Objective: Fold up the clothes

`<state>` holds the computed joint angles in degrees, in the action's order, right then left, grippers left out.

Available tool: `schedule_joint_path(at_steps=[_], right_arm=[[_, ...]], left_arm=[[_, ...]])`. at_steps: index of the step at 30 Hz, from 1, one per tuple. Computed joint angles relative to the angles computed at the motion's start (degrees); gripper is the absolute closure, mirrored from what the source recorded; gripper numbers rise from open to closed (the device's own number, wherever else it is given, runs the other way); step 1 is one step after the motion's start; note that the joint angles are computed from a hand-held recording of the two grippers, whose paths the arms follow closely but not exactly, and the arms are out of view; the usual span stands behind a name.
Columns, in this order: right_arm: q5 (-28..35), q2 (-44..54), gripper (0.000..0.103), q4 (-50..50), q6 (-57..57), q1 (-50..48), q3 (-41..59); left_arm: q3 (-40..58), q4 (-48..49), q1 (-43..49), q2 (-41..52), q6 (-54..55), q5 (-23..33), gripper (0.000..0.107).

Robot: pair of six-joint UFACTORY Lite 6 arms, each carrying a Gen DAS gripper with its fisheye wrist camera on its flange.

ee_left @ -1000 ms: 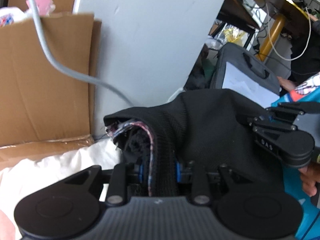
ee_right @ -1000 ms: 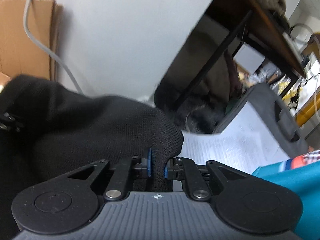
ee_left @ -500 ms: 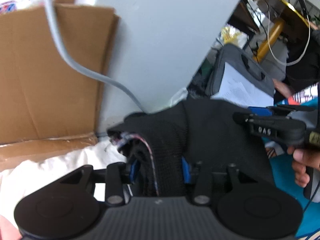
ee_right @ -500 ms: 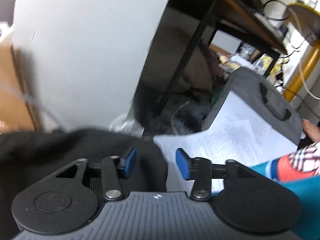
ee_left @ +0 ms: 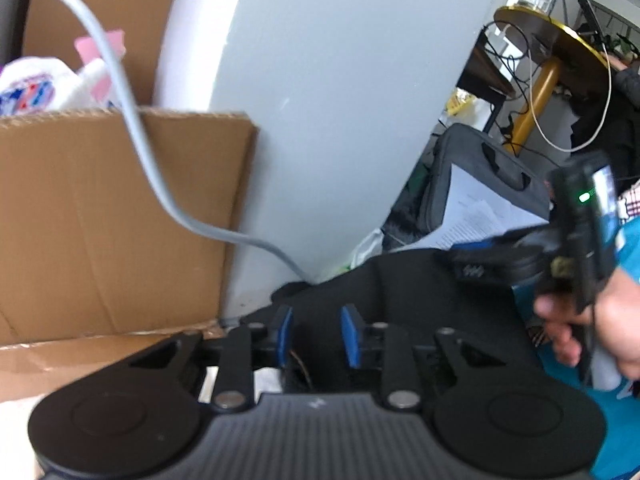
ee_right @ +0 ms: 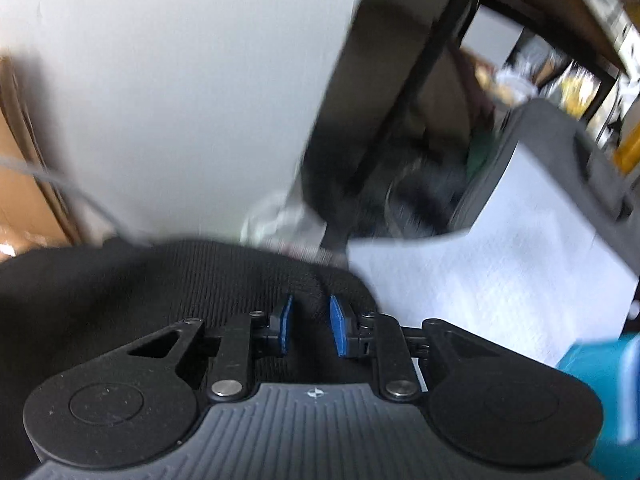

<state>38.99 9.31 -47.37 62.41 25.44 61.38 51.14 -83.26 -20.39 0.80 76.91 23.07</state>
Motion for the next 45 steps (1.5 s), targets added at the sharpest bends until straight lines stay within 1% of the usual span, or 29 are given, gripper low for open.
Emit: schedule_joint_path(at_steps=[2, 4, 5, 8, 11, 13, 16, 19, 22, 26, 29, 32, 34, 35, 36, 37, 39, 43, 45], right_arm=[[-1.1, 0.14, 0.072, -0.51, -0.61, -0.54, -0.47], [-0.22, 0.95, 0.066, 2.33, -4.36, -1.86, 2.18], [0.23, 0.79, 0.066, 2.98, -5.2, -2.14, 3.04], [1.68, -1.92, 0.066, 3.05, -5.3, -1.18, 3.54], [2.55, -6.57, 0.064, 1.47, -3.15, 1.82, 1.2], [5.32, -10.34, 0.064, 0.14, 0.08, 6.15, -1.03], [9.42, -15.68, 0.064, -0.73, 4.51, 13.72, -4.24], [16.33, -19.62, 0.064, -1.77, 10.21, 23.75, -6.76], [21.92, -22.73, 0.064, -1.84, 17.29, 32.32, -10.47], [24.61, -24.36, 0.064, -0.77, 25.55, 38.14, -16.25], [25.32, -23.52, 0.064, -0.08, 32.04, 40.62, -19.89], [22.28, -24.3, 0.064, 2.11, 37.5, 40.19, -24.47], [20.47, -26.27, 0.063, 2.74, 41.78, 40.58, -27.99], [20.42, -27.61, 0.062, 2.39, 44.13, 41.32, -29.58], [20.97, -28.32, 0.059, 2.37, 45.52, 42.01, -30.42], [21.77, -28.45, 0.059, 2.95, 45.65, 42.42, -30.4], [23.5, -28.18, 0.059, 4.66, 44.41, 42.81, -29.27], [27.27, -27.65, 0.059, 4.79, 42.21, 45.11, -26.39], [29.2, -27.24, 0.059, 4.17, 42.55, 47.17, -25.5]], left_arm=[[-0.1, -3.55, -1.76, 1.93, 4.45, -2.32, 0.081], [0.27, -7.16, -2.48, 4.36, 9.51, -3.89, 0.08], [0.79, -8.1, -2.45, 5.89, 10.88, -4.19, 0.08], [2.42, -6.54, -1.94, 8.62, 10.12, -3.96, 0.08], [2.74, -0.54, -1.42, 6.47, 5.33, -3.53, 0.08], [2.04, 3.0, -0.3, 3.82, 2.12, -2.21, 0.082], [0.07, 5.39, 1.06, -0.26, 0.07, 0.19, 0.082], [-1.53, 5.92, 0.72, -3.41, 0.63, 2.73, 0.082], [-2.78, 5.18, -2.24, -4.68, 1.8, 2.01, 0.082], [-3.55, 3.78, -5.7, -3.7, 2.59, -0.71, 0.082], [-4.19, 0.88, -7.55, -1.46, 4.7, -4.17, 0.082], [-5.67, -5.3, -8.34, 0.16, 10.58, -5.73, 0.082], [-7.07, -12.07, -9.44, 0.54, 18.6, -7.41, 0.082], [-7.74, -15.8, -9.99, 0.54, 23.35, -8.12, 0.082], [-8.27, -18.66, -10.34, 0.42, 26.98, -8.54, 0.081], [-8.66, -20.28, -10.47, 0.17, 29.12, -8.79, 0.08], [-8.89, -18.26, -10.6, -0.61, 27.68, -9.25, 0.08], [-8.73, -0.43, -9.63, -3.93, 10.04, -8.63, 0.082], [-9.42, 3.86, -9.04, -6.26, 5.5, -7.43, 0.082]])
